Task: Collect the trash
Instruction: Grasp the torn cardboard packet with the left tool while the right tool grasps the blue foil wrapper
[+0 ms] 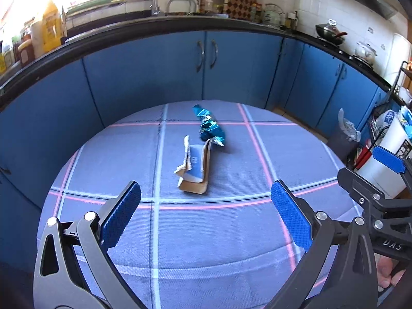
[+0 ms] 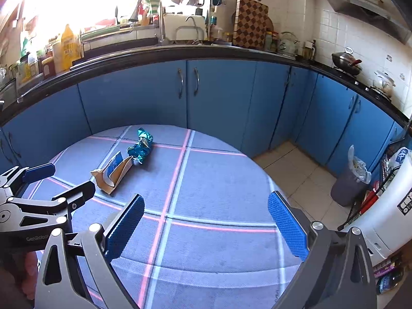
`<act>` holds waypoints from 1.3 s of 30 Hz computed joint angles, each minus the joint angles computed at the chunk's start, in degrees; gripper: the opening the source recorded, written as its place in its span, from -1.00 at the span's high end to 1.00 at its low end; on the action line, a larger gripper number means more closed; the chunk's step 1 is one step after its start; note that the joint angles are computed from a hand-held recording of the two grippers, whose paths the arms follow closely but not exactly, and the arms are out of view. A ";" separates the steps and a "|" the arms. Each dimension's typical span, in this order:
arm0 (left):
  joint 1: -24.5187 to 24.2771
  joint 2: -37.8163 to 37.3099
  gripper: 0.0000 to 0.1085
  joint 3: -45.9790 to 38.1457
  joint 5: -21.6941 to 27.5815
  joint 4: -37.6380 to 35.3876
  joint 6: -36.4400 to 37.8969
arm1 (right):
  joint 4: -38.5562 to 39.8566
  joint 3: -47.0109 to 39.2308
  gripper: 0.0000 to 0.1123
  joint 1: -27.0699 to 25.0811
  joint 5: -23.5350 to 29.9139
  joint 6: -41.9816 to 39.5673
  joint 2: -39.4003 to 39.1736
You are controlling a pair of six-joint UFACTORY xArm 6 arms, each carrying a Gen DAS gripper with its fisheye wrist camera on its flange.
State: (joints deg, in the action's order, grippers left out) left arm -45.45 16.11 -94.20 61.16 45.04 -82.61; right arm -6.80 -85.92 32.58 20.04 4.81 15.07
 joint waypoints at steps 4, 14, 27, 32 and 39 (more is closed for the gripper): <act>1.70 -1.35 -0.83 3.35 -2.42 -1.04 -0.92 | -0.29 -2.86 -0.67 0.45 1.13 0.24 2.66; 4.79 -1.01 -0.83 5.02 -5.03 -2.54 0.23 | 2.08 -10.27 -0.67 0.98 3.36 -1.41 8.90; 7.78 2.20 -0.83 3.12 -7.03 -4.91 3.03 | 6.25 -19.17 -0.67 0.79 6.22 -4.16 16.01; 9.08 3.61 -0.83 2.19 -7.65 -6.44 4.64 | 7.38 -21.85 -0.67 0.58 7.22 -4.89 18.11; 10.89 5.26 -0.83 1.33 -8.83 -9.57 6.51 | 8.65 -24.71 -0.67 0.49 8.20 -5.66 20.31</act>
State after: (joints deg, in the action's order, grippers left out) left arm -34.57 21.38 -92.87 52.33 35.46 -76.10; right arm 1.85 -110.62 33.07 28.24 -0.85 35.37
